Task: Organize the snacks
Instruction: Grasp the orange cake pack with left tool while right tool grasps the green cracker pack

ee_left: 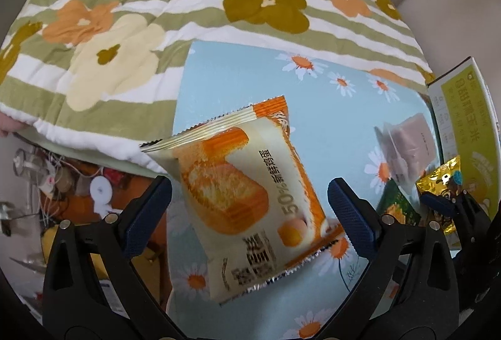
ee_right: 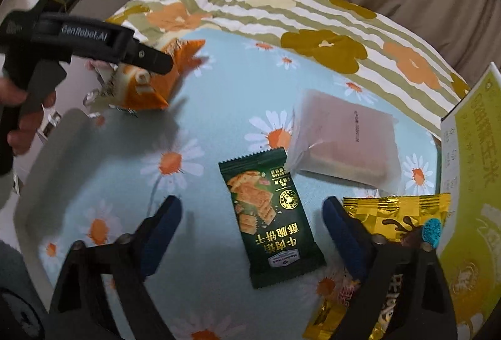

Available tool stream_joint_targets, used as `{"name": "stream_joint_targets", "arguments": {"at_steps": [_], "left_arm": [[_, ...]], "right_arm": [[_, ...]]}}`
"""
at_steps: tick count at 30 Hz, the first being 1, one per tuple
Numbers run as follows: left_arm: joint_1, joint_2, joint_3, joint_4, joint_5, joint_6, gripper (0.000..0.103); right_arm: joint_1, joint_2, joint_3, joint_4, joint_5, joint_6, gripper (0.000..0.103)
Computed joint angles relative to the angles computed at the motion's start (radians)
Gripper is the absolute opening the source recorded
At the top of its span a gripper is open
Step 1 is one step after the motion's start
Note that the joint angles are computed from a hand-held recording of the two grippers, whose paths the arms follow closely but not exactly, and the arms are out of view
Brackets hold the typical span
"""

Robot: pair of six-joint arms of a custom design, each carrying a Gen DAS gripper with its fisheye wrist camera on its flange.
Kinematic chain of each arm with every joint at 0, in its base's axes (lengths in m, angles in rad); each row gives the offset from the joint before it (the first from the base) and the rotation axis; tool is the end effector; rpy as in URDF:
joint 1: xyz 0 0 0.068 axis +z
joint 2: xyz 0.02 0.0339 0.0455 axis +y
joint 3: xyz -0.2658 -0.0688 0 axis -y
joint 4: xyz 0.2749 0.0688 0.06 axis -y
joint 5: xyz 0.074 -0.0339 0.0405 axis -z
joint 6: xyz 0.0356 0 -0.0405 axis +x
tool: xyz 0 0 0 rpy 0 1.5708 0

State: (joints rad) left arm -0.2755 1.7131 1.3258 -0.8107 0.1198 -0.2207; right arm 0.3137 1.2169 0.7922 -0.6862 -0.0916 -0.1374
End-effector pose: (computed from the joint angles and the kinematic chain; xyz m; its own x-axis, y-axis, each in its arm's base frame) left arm 0.3594 -0.1060 0.2265 -0.9427 0.0406 -0.3310 0.1082 0.9761 -0.1883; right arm 0.2384 0.0808 0.2061 -0.7970 -0.4019 -0.4509 -0.4594 0.8880 0.0204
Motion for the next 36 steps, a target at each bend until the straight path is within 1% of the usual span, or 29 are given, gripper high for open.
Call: {"name": "stream_joint_targets", "arguments": {"at_steps": [5,9,10,12,13,14,16,25,27,30,31,32,36], "left_arm": [[0.005,0.031,0.013,-0.002,0.005,0.005,0.090],[0.011,0.043,0.012,-0.003,0.023,0.001,0.086],[0.011,0.044,0.012,-0.004,0.025,0.004,0.082],[0.003,0.043,0.012,-0.009,0.011,0.008,0.078],[0.000,0.043,0.014,-0.015,0.005,0.010,0.073],[0.002,0.042,0.016,-0.016,0.014,0.010,0.069],[0.004,0.039,0.017,-0.019,0.021,0.010,0.067],[-0.016,-0.015,0.010,-0.032,0.014,0.022,0.066],[-0.018,-0.029,0.008,-0.038,0.018,0.021,0.066],[-0.021,-0.053,0.001,-0.043,0.015,0.021,0.066],[-0.021,-0.063,-0.002,-0.046,0.015,0.019,0.066],[-0.021,-0.070,-0.004,-0.048,0.014,0.018,0.066],[-0.021,-0.106,-0.012,-0.063,0.008,0.011,0.066]], "right_arm": [[-0.020,0.021,0.004,0.016,-0.010,-0.030,0.086],[-0.037,0.029,0.007,0.021,-0.028,-0.051,0.086],[-0.040,0.029,0.007,0.021,-0.029,-0.056,0.086],[-0.046,0.032,0.008,0.020,-0.035,-0.063,0.086],[-0.051,0.033,0.008,0.016,-0.040,-0.069,0.085],[-0.057,0.042,0.012,0.015,-0.045,-0.076,0.078],[-0.063,0.057,0.019,0.000,-0.053,-0.091,0.071],[-0.084,0.050,0.011,-0.014,-0.063,-0.130,0.068],[-0.084,0.049,0.012,-0.015,-0.060,-0.132,0.065],[-0.077,0.043,0.012,-0.015,-0.056,-0.131,0.053],[-0.073,0.040,0.012,-0.015,-0.053,-0.130,0.045],[-0.066,0.037,0.011,-0.015,-0.047,-0.128,0.042],[-0.041,0.022,0.008,-0.020,-0.024,-0.095,0.041]]}}
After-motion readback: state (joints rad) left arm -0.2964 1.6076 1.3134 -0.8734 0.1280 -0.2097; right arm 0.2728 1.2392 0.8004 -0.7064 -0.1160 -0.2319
